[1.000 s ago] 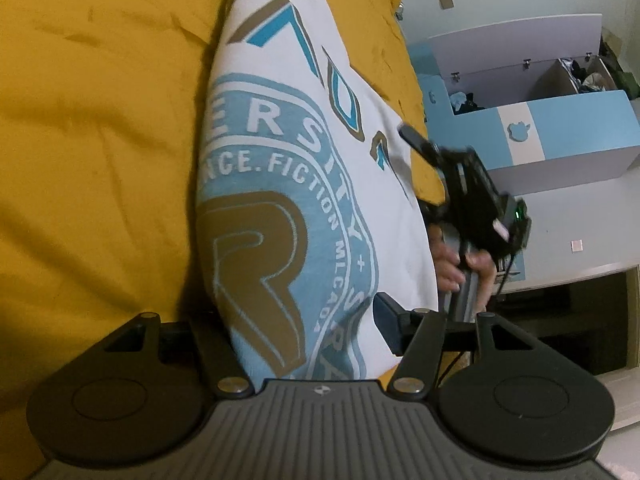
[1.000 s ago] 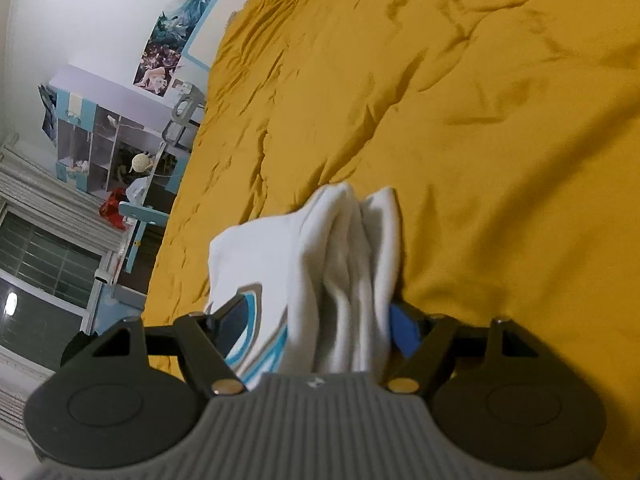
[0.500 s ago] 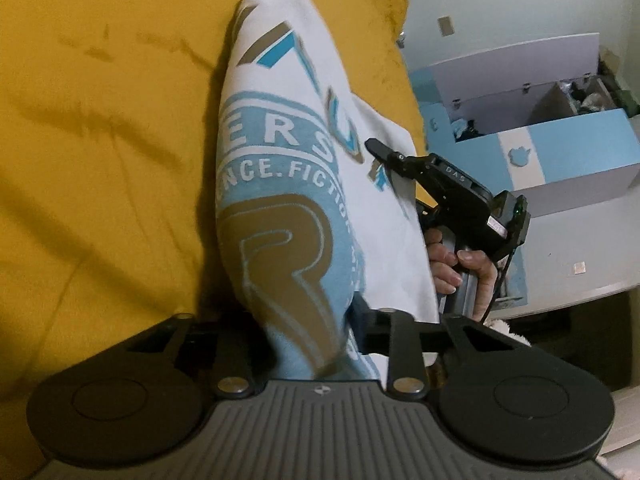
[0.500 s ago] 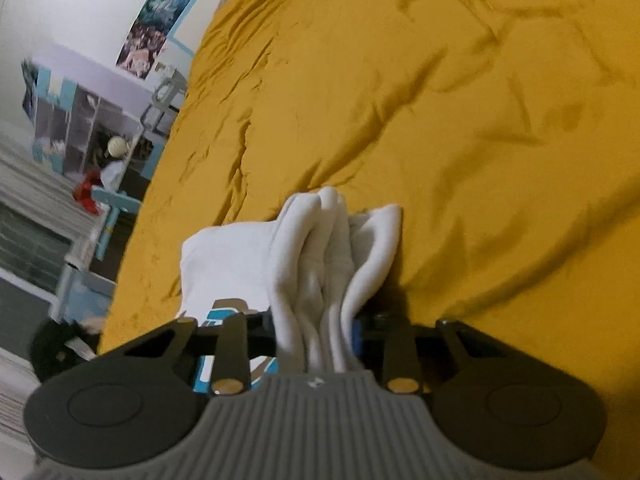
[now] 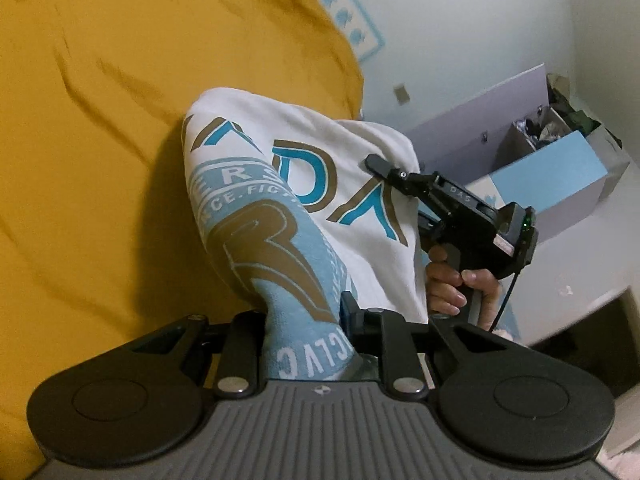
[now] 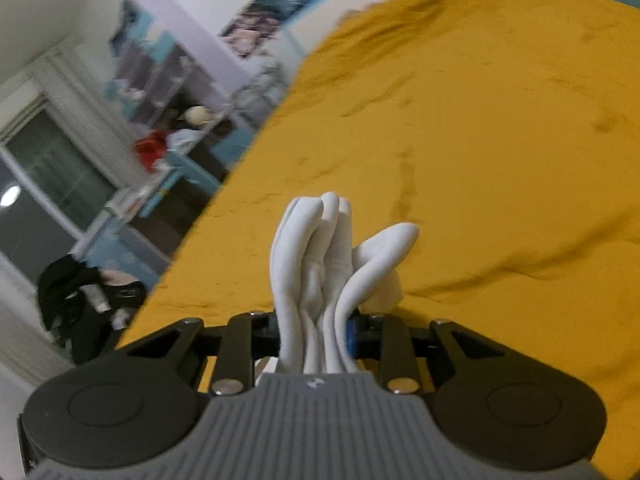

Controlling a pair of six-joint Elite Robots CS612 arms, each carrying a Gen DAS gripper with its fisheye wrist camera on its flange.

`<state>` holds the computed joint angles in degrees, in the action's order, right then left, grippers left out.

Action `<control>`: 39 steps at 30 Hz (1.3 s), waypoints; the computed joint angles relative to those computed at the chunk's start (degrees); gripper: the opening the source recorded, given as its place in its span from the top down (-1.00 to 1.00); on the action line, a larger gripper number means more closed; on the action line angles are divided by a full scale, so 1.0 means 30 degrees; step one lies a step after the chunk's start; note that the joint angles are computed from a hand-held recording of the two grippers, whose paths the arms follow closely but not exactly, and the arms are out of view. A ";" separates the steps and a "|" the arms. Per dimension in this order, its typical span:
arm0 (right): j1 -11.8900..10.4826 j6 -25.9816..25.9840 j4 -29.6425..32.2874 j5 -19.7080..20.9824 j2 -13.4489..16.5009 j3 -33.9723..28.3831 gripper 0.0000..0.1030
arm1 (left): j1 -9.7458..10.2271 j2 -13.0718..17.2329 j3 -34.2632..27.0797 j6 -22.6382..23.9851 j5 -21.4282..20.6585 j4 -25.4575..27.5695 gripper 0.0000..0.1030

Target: Fold small clothes

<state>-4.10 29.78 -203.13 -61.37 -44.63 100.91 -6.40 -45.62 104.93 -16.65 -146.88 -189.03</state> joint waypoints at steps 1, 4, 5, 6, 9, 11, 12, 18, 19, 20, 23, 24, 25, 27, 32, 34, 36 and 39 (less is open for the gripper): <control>0.0213 0.0206 -0.0088 0.0277 0.0275 -0.0570 0.60 | 0.0299 -0.0159 -0.0078 0.0020 0.0346 -0.0325 0.54; 0.0901 0.1051 -0.0634 0.1208 0.1470 -0.2657 0.60 | 0.0556 -0.0640 0.0293 -0.0755 0.1469 -0.1776 0.54; 0.1159 0.1429 -0.0707 0.1438 0.1972 -0.3472 0.60 | 0.0568 -0.0717 0.0388 -0.1000 0.1870 -0.2106 0.54; 0.1404 0.1617 -0.0623 0.1546 0.2469 -0.4272 0.60 | 0.0574 -0.0786 0.0554 -0.1220 0.2275 -0.2414 0.54; 0.2123 0.1338 0.0614 0.1311 0.3728 -0.6334 0.60 | 0.0572 -0.0672 0.0806 -0.2002 0.3285 -0.2628 0.54; 0.2506 0.0861 0.2033 0.1076 0.4426 -0.7348 0.60 | 0.0566 -0.0437 0.0919 -0.2363 0.3737 -0.2041 0.54; 0.2663 0.0314 0.2952 0.0927 0.4687 -0.7740 0.60 | 0.0572 -0.0241 0.0906 -0.2464 0.3895 -0.1622 0.54; 0.3312 -0.3029 0.7073 -0.1686 0.5423 -0.8397 0.59 | 0.0878 0.0992 0.0873 -0.1908 0.3634 -0.0838 0.57; 0.3282 -0.2910 0.6906 -0.1600 0.5490 -0.8387 0.56 | 0.0936 0.1043 0.0849 -0.1875 0.3458 -0.0873 0.57; 0.3305 -0.2996 0.6911 -0.1636 0.5510 -0.8471 0.56 | 0.0991 0.1077 0.0821 -0.1906 0.3334 -0.0823 0.57; 0.3552 -0.3870 0.7358 -0.2334 0.5467 -0.8731 0.53 | 0.1259 0.1044 0.0722 -0.1469 0.3096 -0.0266 0.56; 0.3537 -0.4038 0.7342 -0.2387 0.5452 -0.8683 0.53 | 0.1222 0.1006 0.0743 -0.1453 0.3143 -0.0225 0.56; 0.3543 -0.3913 0.7317 -0.2368 0.5487 -0.8731 0.52 | 0.1262 0.0954 0.0782 -0.1362 0.3147 -0.0146 0.56; 0.3492 -0.3599 0.7096 -0.2315 0.5490 -0.8571 0.51 | 0.1250 0.0792 0.0869 -0.1338 0.3272 -0.0123 0.56; 0.3353 -0.3479 0.6562 -0.2388 0.5171 -0.7736 0.39 | 0.0950 0.0513 0.0677 -0.1361 0.3821 0.0270 0.53; 0.3308 -0.3601 0.6356 -0.2563 0.4974 -0.7365 0.32 | 0.1064 0.0343 0.0814 -0.1461 0.3836 0.0337 0.51; 0.3247 -0.3692 0.6273 -0.2711 0.4727 -0.7013 0.25 | 0.1178 0.0134 0.1039 -0.1563 0.3978 0.0234 0.51; 0.3200 -0.3719 0.6072 -0.2924 0.4394 -0.6504 0.15 | 0.1346 -0.0371 0.1645 -0.1653 0.4752 -0.0182 0.51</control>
